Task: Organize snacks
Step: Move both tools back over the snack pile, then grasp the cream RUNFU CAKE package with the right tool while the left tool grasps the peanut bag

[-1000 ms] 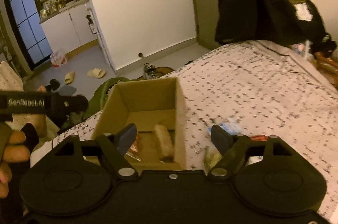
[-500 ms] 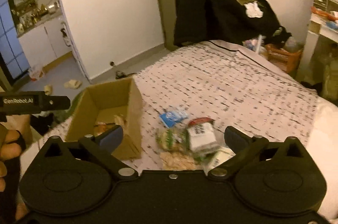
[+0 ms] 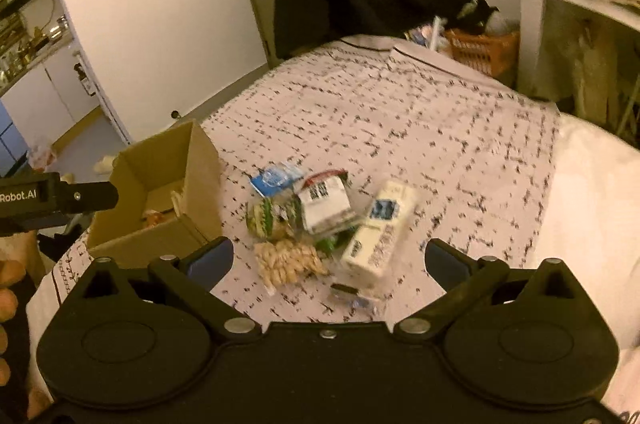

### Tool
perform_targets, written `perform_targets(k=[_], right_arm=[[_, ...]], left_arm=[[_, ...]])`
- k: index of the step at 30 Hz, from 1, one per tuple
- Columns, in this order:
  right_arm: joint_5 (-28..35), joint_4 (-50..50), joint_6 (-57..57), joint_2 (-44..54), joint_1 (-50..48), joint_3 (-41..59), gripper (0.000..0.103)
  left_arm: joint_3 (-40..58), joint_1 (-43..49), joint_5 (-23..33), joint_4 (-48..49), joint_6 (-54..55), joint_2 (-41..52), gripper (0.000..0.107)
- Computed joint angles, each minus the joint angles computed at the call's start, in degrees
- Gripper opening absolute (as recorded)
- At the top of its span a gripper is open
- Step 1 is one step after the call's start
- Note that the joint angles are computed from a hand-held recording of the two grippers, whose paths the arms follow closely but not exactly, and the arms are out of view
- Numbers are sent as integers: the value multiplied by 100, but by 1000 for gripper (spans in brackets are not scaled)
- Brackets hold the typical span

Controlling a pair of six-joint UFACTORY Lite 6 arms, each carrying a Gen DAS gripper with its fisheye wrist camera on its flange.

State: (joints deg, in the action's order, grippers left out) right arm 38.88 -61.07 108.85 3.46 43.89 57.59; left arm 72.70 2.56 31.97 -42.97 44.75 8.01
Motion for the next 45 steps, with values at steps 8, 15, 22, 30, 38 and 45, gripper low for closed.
perform_targets(k=[8, 15, 22, 30, 38, 45], right_arm=[[-345, -377, 1035, -42, -234, -455, 103], [-906, -927, 2018, -149, -612, -904, 103], [-1390, -1136, 2283, 8, -1073, -959, 98], [-1778, -1538, 2794, 48, -1614, -948, 98], [-1843, -3723, 5558, 748, -1850, -1123, 90], [-1943, -4733, 6528, 1051, -2018, -1119, 85]], left_arm=[[-544, -555, -308, -64, -111, 24, 88], [-818, -966, -932, -354, -297, 318, 88], [-1028, -1239, -1499, -1024, -209, 660, 88], [-950, -1442, -1851, -2027, 324, 1084, 87], [-925, -1609, -1939, -3585, 1811, 1535, 84], [-995, -1647, -1852, -5027, 3319, 1827, 79]])
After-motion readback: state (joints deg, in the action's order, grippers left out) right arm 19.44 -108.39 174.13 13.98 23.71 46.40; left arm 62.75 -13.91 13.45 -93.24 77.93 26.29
